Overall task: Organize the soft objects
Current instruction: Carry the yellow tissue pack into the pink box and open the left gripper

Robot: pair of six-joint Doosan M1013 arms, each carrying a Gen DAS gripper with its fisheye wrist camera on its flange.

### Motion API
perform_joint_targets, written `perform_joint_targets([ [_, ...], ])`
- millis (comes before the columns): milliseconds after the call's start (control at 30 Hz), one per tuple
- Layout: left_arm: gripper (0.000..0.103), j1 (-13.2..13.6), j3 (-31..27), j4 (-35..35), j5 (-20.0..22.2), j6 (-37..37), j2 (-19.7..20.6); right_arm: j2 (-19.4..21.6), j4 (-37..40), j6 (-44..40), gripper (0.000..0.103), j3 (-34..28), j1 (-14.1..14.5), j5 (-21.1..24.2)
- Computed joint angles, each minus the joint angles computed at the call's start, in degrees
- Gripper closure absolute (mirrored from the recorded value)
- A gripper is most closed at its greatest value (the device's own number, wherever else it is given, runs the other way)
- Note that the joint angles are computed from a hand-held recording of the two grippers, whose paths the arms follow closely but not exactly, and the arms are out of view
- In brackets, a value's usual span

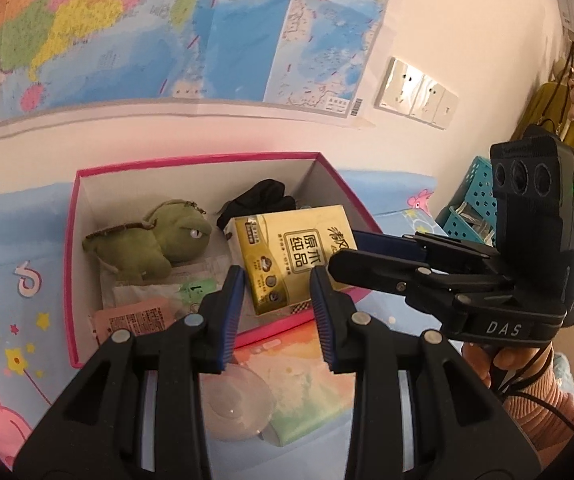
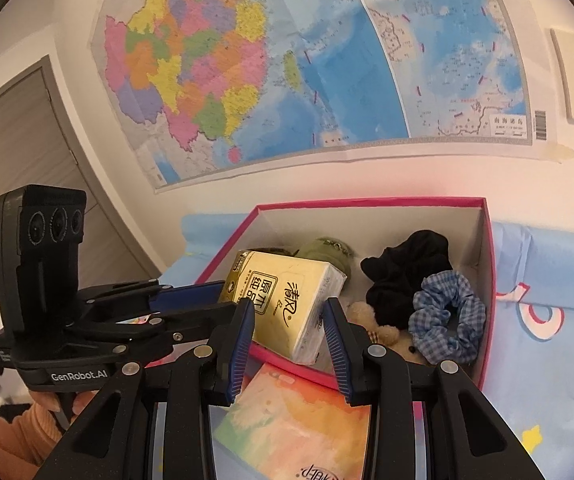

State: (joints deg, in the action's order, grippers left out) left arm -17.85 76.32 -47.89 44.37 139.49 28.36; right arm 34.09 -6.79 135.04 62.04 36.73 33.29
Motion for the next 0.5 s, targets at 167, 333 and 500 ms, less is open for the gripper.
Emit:
perform_joint_targets([
  [167,0.068,-0.1,-1.3,1.6,0.7,-2.7,1.0,0.8,1.5,-0.8,0.066,-0.8,-0.4,0.9],
  [333,0.068,-0.2,-2.6,3.6,2.0,-5.4,2.1,1.4,3.3,-1.6,0.066,-1.1,-0.8,1.4],
  [500,0.068,-0.1,-3.4,4.5,3.0,-7.5,3.0,2.3,5.8,-3.2,0.066,-2.1,-1.2,2.8],
])
